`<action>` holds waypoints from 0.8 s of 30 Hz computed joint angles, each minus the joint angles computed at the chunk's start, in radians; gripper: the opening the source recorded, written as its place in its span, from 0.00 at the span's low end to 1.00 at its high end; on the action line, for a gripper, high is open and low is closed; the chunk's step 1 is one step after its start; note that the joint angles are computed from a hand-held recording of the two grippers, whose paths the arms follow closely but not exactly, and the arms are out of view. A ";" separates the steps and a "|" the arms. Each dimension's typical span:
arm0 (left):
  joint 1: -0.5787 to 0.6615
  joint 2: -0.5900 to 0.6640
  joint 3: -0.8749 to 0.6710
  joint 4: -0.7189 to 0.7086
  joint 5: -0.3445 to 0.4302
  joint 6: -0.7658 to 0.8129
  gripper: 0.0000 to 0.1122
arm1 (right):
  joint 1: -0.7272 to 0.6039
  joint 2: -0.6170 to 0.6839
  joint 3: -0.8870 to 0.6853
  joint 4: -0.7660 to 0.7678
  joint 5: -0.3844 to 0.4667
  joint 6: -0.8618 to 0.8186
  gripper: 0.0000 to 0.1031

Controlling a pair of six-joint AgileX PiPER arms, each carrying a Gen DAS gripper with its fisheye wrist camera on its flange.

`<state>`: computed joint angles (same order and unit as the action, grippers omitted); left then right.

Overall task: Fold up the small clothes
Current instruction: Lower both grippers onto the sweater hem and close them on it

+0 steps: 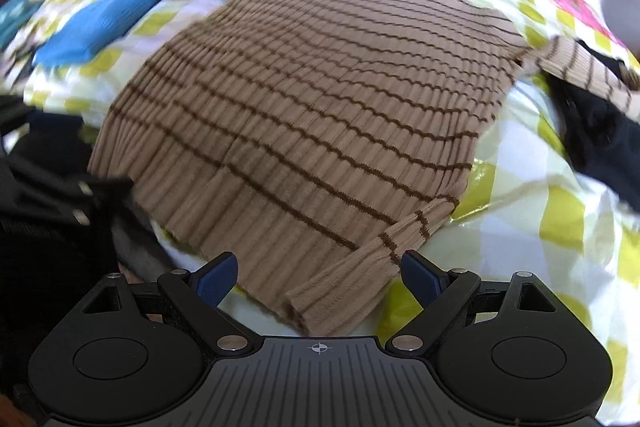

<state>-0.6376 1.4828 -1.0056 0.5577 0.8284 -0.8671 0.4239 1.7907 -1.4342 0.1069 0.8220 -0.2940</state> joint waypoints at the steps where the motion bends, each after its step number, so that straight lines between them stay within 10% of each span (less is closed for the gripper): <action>1: 0.003 -0.005 0.003 -0.009 0.007 0.037 0.90 | 0.000 0.002 0.000 0.002 0.007 -0.025 0.87; 19: 0.222 0.035 -0.017 -0.266 -0.056 0.377 0.68 | -0.057 -0.061 0.067 -0.062 -0.026 -0.458 0.85; 24: 0.288 0.041 -0.030 -0.393 -0.050 0.487 0.57 | -0.052 -0.026 0.031 -0.012 0.000 -0.774 0.67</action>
